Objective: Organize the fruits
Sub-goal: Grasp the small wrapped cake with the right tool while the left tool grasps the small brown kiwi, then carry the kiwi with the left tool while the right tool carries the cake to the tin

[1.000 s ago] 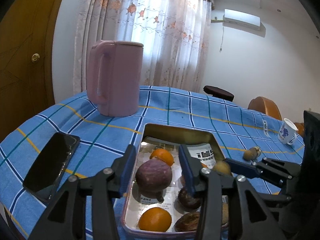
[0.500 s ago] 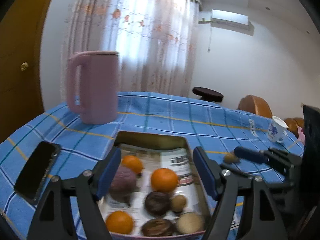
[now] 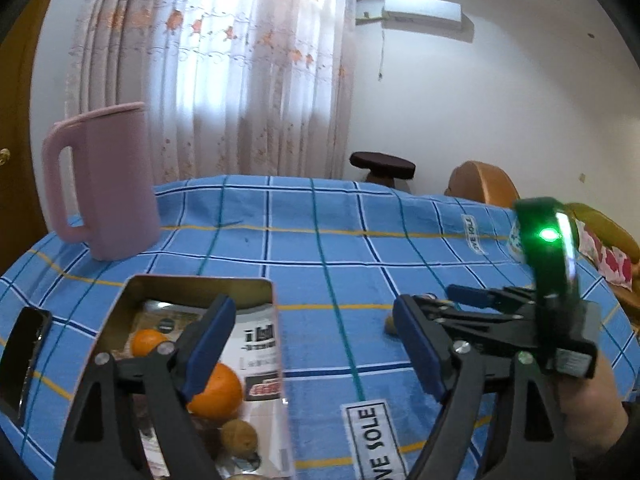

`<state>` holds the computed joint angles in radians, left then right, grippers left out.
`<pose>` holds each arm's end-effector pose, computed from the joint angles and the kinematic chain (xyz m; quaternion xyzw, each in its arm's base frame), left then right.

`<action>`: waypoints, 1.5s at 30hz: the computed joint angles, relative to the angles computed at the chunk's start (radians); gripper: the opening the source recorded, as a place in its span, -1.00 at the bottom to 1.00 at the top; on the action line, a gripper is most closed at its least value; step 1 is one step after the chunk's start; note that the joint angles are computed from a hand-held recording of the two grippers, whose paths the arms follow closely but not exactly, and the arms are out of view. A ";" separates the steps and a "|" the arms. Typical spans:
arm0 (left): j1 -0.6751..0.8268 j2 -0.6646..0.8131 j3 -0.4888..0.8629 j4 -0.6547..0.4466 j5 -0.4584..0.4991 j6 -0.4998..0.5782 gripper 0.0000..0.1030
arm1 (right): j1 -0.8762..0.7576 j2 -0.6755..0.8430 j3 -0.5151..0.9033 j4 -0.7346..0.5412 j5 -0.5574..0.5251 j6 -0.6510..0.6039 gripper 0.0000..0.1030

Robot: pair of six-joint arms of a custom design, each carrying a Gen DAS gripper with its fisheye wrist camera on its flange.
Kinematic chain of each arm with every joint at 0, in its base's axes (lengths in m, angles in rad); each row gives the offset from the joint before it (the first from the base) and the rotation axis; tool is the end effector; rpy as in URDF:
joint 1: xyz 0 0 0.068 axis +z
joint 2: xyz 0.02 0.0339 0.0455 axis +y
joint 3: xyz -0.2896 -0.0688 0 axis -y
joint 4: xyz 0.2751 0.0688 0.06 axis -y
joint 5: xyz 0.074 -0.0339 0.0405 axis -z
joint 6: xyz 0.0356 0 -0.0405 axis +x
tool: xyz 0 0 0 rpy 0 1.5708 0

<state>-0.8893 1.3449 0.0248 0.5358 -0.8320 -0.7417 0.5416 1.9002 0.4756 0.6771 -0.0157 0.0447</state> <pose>0.1155 -0.1006 0.0749 -0.0921 0.8540 0.0007 0.5120 0.2512 0.1518 0.0496 -0.2284 0.8875 0.1225 0.3810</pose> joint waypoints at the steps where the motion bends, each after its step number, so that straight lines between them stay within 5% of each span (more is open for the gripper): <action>1: 0.001 0.015 0.005 0.009 0.004 0.002 0.62 | 0.001 0.017 0.020 -0.020 -0.001 0.003 -0.03; 3: 0.007 0.041 0.013 0.028 0.016 0.010 0.62 | -0.005 0.033 0.035 -0.020 -0.012 0.005 -0.13; 4: 0.010 0.048 0.018 0.030 0.023 0.011 0.62 | -0.006 0.031 0.033 -0.022 -0.017 0.009 -0.39; 15: 0.029 0.140 0.074 0.062 0.059 0.033 0.62 | -0.034 0.038 0.030 -0.016 -0.078 -0.006 -0.38; 20: 0.056 0.199 0.106 0.091 0.094 0.057 0.62 | -0.065 0.004 -0.060 0.106 -0.047 0.005 -0.39; 29: 0.193 0.433 0.293 0.090 0.340 0.111 0.56 | -0.189 -0.027 -0.139 0.196 -0.095 0.000 -0.38; 38: 0.265 0.592 0.467 -0.027 0.488 0.139 -0.13 | -0.203 -0.018 -0.157 0.250 -0.124 0.006 -0.38; 45: 0.268 0.596 0.479 -0.031 0.502 0.156 -0.40 | -0.215 -0.018 -0.166 0.264 -0.147 0.004 -0.38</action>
<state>-0.6217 1.9407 0.5042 0.5044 -0.3300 -0.5859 0.3263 1.8822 0.3097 0.9412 -0.1632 0.0486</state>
